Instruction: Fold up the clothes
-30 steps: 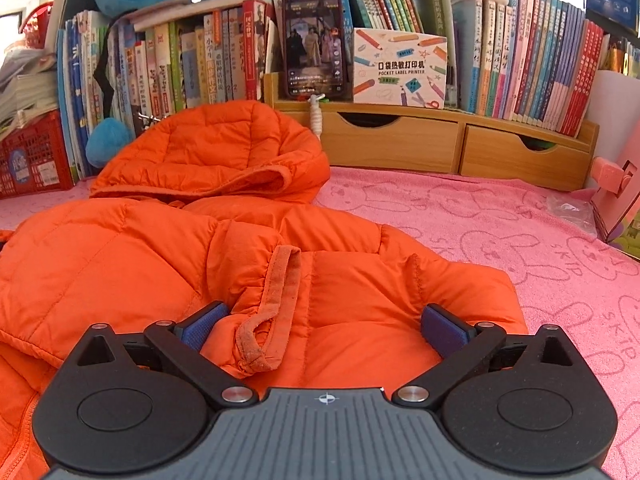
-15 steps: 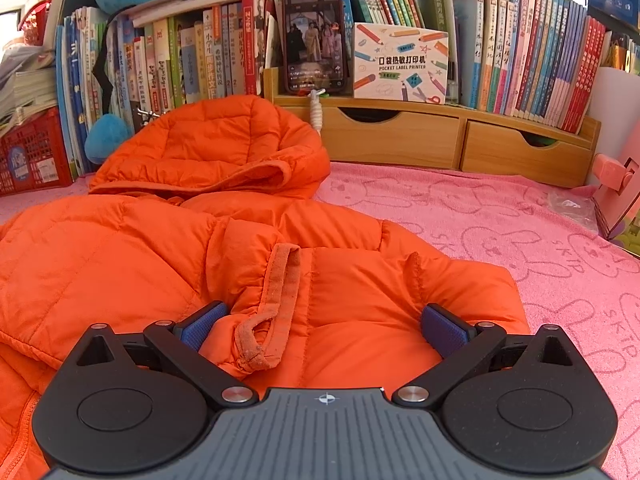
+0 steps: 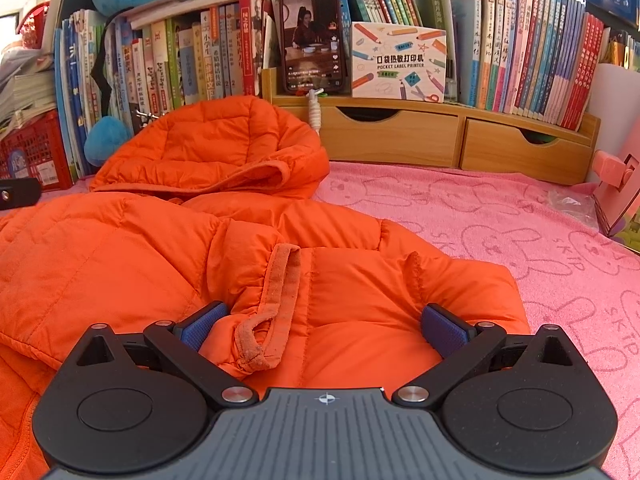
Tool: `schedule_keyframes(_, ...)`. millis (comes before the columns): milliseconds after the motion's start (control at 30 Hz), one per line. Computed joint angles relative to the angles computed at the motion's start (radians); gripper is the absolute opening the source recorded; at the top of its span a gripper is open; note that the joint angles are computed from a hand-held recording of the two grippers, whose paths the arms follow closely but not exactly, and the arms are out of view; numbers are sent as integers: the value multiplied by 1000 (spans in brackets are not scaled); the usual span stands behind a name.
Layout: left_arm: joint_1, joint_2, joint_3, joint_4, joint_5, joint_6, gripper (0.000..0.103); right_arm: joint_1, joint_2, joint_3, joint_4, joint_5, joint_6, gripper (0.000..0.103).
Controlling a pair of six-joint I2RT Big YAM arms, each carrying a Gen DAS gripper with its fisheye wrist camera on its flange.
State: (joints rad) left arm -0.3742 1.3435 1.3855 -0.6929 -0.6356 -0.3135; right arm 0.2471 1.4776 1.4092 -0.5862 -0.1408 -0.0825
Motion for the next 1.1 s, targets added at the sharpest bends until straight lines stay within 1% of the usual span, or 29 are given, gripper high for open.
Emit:
schedule_keyframes(67,-12,44,22,-22,15,-28,90,-2,0,0,1,-4,4,103)
schedule_keyframes(100,-16,54,8,-25,9,-42,92,-3,0,-1,2,-6,6,103)
schedule_keyframes(133,-16,61,-6,-14,-3,-36,97,-3,-1,-1,3,-7,8,103)
schedule_keyframes(167,-14,65,-18,-6,-4,-39,99,-5,-1,-2,5,-12,12,103)
schedule_keyframes(200,-5,66,-16,-18,18,-53,101,-7,-2,-4,6,-17,17,103)
schedule_keyframes(233,3,68,-15,-29,40,-66,101,-9,-2,-5,8,-21,22,103)
schedule_keyframes(467,4,68,-15,-41,57,-75,101,-9,-5,-10,15,-19,23,103)
schedule_keyframes(567,7,68,-16,-40,65,-78,102,-26,-14,-14,20,-73,33,103)
schedule_keyframes(667,11,67,-18,-36,75,-81,102,-45,-18,16,-2,-152,0,103)
schedule_keyframes(733,13,65,-20,-33,83,-82,102,-42,-15,56,4,-166,-33,103)
schedule_keyframes(767,14,64,-21,-31,88,-83,102,-34,-1,98,-5,-164,-53,103)
schedule_keyframes(867,16,64,-22,-28,95,-84,102,-7,60,221,-24,-124,-93,103)
schedule_keyframes(967,16,64,-23,-27,96,-84,102,37,158,361,-30,-64,-168,103)
schedule_keyframes(1033,17,63,-24,-24,98,-84,102,75,242,469,-56,-34,-252,103)
schedule_keyframes(1100,17,62,-25,-23,100,-86,102,105,313,557,-92,-26,-318,103)
